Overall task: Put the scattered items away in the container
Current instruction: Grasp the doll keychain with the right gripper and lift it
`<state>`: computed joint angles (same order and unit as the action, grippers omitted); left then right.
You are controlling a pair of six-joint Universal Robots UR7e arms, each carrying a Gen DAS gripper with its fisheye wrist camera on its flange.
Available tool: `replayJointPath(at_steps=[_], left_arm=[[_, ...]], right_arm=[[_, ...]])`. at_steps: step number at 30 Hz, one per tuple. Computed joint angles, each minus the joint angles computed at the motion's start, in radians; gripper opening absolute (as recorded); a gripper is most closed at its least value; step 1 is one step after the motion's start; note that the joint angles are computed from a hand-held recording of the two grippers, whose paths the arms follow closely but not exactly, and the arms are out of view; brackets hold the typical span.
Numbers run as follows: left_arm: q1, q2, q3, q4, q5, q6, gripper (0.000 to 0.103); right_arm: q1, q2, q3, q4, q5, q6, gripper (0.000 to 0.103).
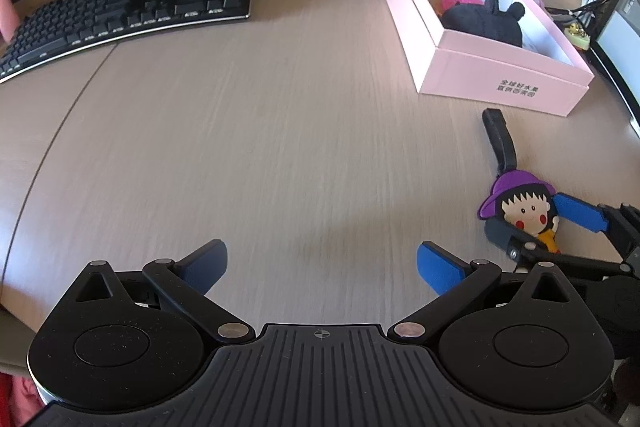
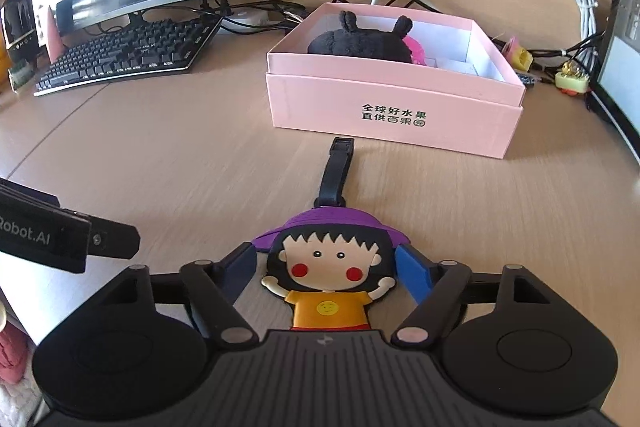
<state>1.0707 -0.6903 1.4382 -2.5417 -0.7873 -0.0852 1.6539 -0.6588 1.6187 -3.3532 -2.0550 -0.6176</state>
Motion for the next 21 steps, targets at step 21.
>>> replayJointPath(at_steps=[21], left_arm=[[-0.008, 0.056, -0.06, 0.048, -0.14, 0.087, 0.103]], right_arm=[[-0.004, -0.095, 0.077, -0.115, -0.114, -0.054, 0.071]])
